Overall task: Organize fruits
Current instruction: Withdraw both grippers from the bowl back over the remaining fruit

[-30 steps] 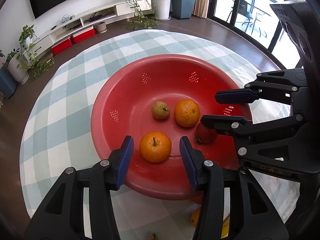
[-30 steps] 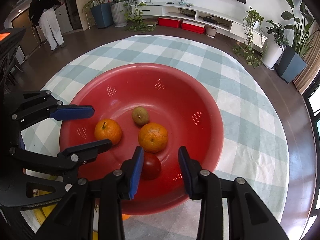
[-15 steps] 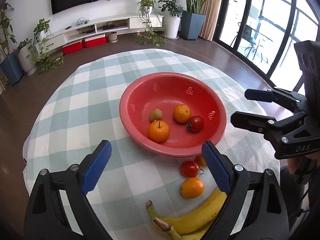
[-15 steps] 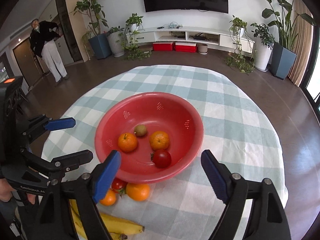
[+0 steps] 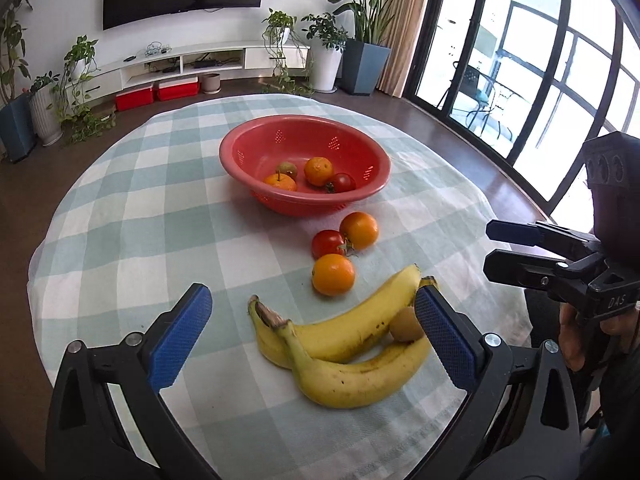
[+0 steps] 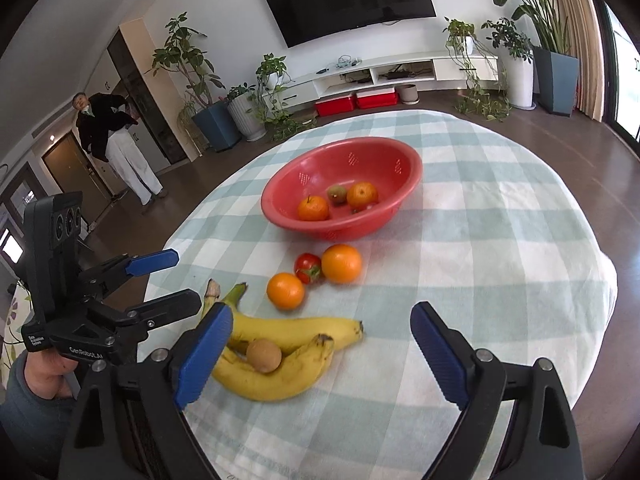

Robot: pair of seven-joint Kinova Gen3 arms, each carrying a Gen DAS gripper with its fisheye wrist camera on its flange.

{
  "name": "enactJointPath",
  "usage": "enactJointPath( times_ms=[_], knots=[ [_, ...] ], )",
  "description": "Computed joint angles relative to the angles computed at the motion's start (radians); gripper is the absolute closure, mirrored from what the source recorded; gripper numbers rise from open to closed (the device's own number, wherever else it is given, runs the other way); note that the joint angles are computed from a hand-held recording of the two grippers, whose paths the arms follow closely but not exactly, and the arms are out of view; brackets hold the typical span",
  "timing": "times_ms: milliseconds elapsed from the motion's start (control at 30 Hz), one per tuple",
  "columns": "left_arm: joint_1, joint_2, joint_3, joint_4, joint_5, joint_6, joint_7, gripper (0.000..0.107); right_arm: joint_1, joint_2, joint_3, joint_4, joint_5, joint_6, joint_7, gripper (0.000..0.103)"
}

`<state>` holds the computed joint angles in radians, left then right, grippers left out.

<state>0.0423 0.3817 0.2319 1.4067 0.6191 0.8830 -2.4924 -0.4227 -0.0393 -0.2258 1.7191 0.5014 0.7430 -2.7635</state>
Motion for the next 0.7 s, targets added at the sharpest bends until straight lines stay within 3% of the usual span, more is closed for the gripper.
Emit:
enactJointPath(
  times_ms=[100, 233, 700],
  knots=[
    [-0.014, -0.029, 0.004, 0.057, 0.024, -0.016, -0.035, 0.005, -0.020, 0.000, -0.025, 0.015, 0.037, 0.018, -0.051, 0.010],
    [0.003, -0.033, -0.029, 0.046, -0.018, 0.021, 0.047, 0.005, -0.061, 0.026, -0.042, -0.012, 0.075, 0.091, -0.061, 0.010],
    [-0.066, -0.041, -0.045, 0.017, 0.019, 0.072, 0.072, 0.005, -0.130, 0.117, 0.010, -0.126, 0.001, 0.167, 0.144, 0.034]
  ],
)
